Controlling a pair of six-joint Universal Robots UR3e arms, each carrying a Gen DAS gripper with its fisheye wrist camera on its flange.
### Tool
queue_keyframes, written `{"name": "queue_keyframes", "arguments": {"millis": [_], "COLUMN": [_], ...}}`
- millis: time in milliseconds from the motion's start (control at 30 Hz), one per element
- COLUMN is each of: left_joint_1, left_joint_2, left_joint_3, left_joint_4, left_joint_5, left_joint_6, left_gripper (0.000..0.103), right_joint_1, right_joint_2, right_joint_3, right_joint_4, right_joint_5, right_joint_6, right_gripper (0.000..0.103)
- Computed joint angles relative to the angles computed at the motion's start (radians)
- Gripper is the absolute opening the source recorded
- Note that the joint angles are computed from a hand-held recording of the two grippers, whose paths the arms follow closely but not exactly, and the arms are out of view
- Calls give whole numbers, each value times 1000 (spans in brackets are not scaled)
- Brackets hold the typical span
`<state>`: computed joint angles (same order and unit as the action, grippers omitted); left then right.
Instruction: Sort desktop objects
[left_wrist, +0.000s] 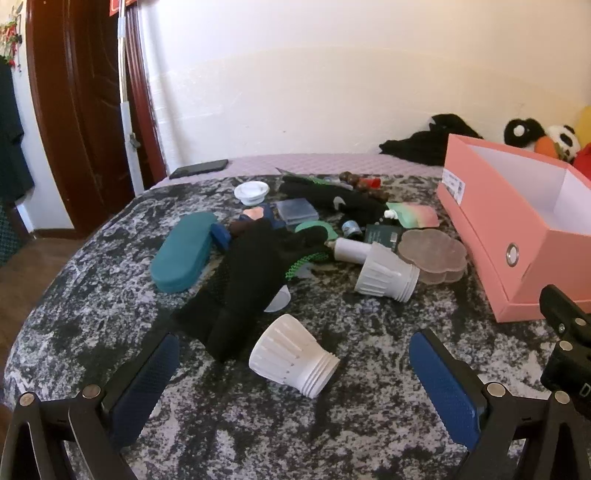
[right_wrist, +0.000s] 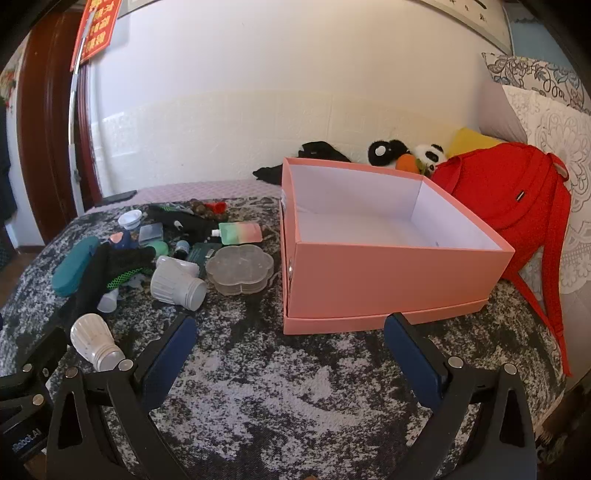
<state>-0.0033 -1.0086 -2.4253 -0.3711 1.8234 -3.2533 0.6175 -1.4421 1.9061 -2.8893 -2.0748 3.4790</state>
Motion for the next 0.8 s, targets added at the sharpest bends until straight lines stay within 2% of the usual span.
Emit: {"name": "queue_keyframes", "arguments": {"millis": [800], "left_joint_1": [12], "left_joint_2": [18], "left_joint_3": [-9], "left_joint_4": [1], "left_joint_5": [-12], "left_joint_6": [3], "left_gripper": [103], "right_joint_1": [4], "right_joint_2": [-3], "right_joint_3": [-8], "right_joint_4": [8], "right_joint_5": [-10], "right_joint_6": [4], "right_gripper": [103]}}
